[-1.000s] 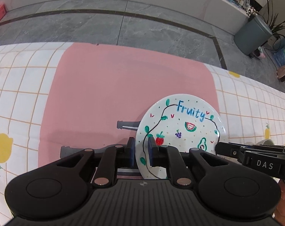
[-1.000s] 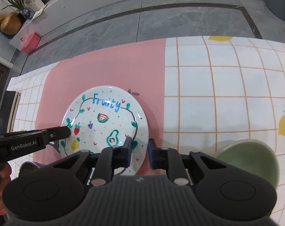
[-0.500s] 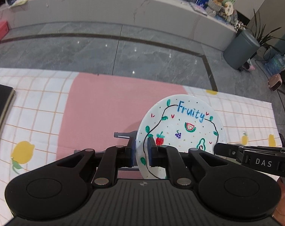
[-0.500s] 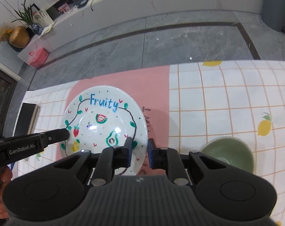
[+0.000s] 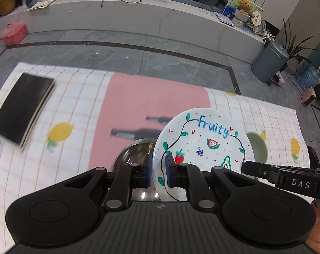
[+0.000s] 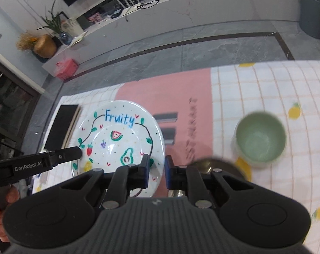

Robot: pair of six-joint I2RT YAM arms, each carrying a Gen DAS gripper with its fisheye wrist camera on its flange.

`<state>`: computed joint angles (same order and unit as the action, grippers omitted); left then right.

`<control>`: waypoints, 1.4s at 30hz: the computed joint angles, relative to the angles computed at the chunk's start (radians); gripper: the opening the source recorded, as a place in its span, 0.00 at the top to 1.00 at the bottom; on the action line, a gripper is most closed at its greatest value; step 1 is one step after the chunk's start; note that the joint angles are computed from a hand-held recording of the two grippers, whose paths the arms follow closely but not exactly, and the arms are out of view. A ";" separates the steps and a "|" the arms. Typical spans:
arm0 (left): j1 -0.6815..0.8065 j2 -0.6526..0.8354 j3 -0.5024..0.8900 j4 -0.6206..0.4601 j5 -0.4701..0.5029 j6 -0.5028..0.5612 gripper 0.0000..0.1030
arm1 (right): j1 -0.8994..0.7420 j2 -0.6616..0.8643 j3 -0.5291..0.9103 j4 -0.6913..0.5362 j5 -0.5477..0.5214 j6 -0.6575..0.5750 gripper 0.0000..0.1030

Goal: Organize plates and bowls
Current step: 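Lift the Fruity plate with the left gripper and carry it toward the bowls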

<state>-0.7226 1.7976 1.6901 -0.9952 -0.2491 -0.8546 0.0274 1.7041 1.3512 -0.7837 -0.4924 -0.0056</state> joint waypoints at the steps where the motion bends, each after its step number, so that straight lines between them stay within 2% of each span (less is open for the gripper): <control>1: -0.013 -0.027 -0.032 0.000 -0.008 -0.020 0.87 | 0.004 -0.037 -0.045 0.006 -0.005 0.002 0.88; 9: -0.156 -0.250 -0.321 0.009 -0.085 -0.211 0.87 | 0.050 -0.302 -0.366 0.057 -0.034 0.027 0.88; 14: -0.280 -0.371 -0.504 0.011 -0.128 -0.382 0.87 | 0.096 -0.436 -0.560 0.101 -0.036 0.061 0.88; 18: -0.374 -0.455 -0.637 0.019 -0.153 -0.519 0.87 | 0.136 -0.517 -0.694 0.129 -0.053 0.096 0.88; 23: -0.468 -0.522 -0.758 0.040 -0.160 -0.638 0.87 | 0.188 -0.587 -0.825 0.185 -0.054 0.154 0.88; 28: -0.551 -0.516 -0.829 0.061 -0.187 -0.734 0.87 | 0.239 -0.641 -0.902 0.223 -0.035 0.207 0.88; 31: -0.571 -0.524 -0.881 0.112 -0.183 -0.775 0.87 | 0.270 -0.643 -0.922 0.252 0.009 0.223 0.88; 36: -0.592 -0.492 -0.896 0.130 -0.203 -0.800 0.87 | 0.312 -0.634 -0.941 0.290 0.060 0.231 0.88; 42: -0.586 -0.472 -0.889 0.137 -0.218 -0.777 0.87 | 0.345 -0.621 -0.945 0.324 0.103 0.248 0.88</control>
